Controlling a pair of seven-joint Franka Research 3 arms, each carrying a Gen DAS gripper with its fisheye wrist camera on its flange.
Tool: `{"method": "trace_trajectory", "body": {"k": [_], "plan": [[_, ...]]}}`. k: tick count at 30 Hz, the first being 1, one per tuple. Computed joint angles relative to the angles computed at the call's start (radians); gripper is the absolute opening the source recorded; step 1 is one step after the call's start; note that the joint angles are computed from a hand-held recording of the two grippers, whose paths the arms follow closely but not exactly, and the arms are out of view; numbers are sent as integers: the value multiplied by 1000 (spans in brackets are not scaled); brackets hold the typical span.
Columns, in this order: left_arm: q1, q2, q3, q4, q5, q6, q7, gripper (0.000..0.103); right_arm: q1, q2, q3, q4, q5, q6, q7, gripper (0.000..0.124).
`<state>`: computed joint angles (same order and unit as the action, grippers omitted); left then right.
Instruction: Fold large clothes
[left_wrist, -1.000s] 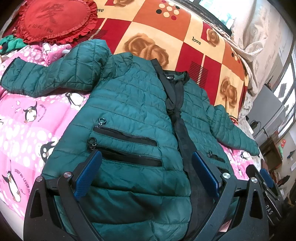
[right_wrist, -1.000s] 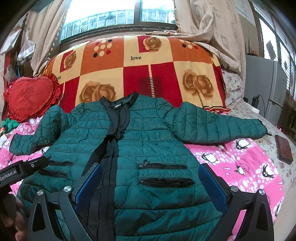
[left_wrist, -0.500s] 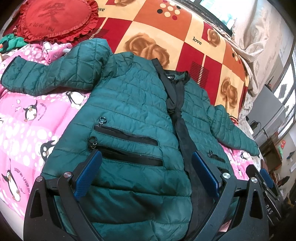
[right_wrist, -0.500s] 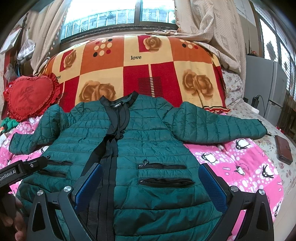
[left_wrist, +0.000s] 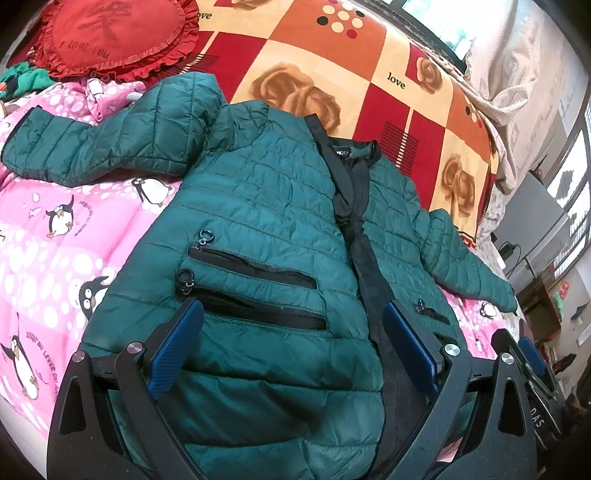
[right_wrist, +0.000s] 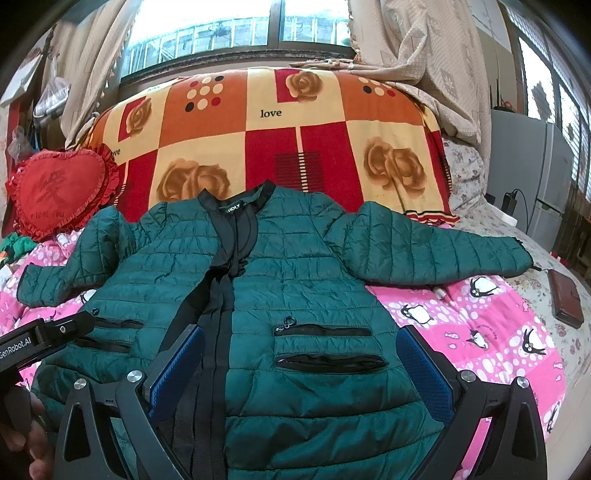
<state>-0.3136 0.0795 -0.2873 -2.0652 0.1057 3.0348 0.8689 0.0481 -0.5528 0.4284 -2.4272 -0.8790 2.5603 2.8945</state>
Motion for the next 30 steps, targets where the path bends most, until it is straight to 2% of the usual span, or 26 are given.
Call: {"method": "trace_trajectory", "body": {"k": [30], "plan": [[-5, -12, 2, -11, 12, 14, -18, 98, 9, 3, -5, 4, -2, -7, -2, 102]]}}
